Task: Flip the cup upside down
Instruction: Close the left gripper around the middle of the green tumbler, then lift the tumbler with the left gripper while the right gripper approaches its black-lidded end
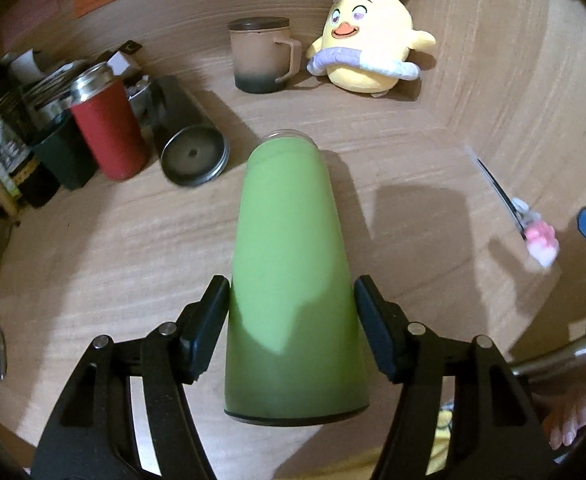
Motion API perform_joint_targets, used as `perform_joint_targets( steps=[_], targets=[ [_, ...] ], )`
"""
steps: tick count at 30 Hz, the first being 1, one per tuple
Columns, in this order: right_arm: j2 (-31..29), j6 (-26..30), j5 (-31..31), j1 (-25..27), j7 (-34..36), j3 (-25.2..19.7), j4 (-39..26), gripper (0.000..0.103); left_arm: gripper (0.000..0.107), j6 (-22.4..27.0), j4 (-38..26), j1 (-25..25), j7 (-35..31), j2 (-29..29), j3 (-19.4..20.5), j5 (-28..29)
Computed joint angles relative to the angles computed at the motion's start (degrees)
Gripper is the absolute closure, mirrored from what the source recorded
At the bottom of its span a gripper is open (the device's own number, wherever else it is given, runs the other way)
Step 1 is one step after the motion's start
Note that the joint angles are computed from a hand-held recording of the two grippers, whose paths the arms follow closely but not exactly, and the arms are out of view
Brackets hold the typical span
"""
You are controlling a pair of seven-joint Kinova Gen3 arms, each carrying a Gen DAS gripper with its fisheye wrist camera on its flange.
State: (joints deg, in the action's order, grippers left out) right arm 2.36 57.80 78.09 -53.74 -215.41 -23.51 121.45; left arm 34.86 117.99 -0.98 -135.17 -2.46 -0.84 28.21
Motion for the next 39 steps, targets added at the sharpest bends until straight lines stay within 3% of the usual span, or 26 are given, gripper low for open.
perform_joint_targets(
  steps=[6,9,11,17,21,25,31,35,39],
  targets=[
    [1.0,1.0,0.7,-1.5,0.7,-0.6,-0.9,0.000,0.048,6.4,-0.1,-4.0,-7.1,-1.5,-2.2,6.6],
    [1.1,0.5,0.3,-1.7,1.4,-0.3,-1.3,0.000,0.051,9.3,0.7,-2.4,-14.1,-4.6,-8.2,13.3],
    [1.0,-0.7,0.4,-1.6,1.4,0.0,-1.5,0.000,0.051,10.1,1.4,-2.3,-18.8,-6.9,-11.0,16.8],
    [3.5,-6.2,1.8,-0.7,2.5,1.2,-3.8,0.000,0.051,9.6,3.4,-7.6,-28.6,-8.6,-13.8,22.8],
    [8.6,-11.7,1.4,-0.5,7.3,3.1,-8.2,0.000,0.051,7.4,4.6,-10.2,-33.5,-7.1,-15.0,24.0],
    [14.1,-13.5,-0.6,-2.5,12.3,5.6,-13.2,0.000,0.051,9.2,4.9,-13.6,-38.2,-3.2,-15.2,23.5],
    [21.6,-6.9,-4.0,-8.5,15.2,10.4,-20.1,0.000,0.051,10.3,6.6,-19.2,-46.5,-0.6,-14.3,28.3],
    [23.1,-4.5,-5.9,-10.2,15.2,12.7,-21.8,0.001,0.051,11.8,6.1,-22.2,-47.3,1.0,-13.2,29.3],
    [22.1,-6.2,-4.0,-10.9,11.3,14.0,-19.4,0.012,0.051,12.8,5.9,-23.7,-47.8,2.1,-12.0,29.9]
  ],
)
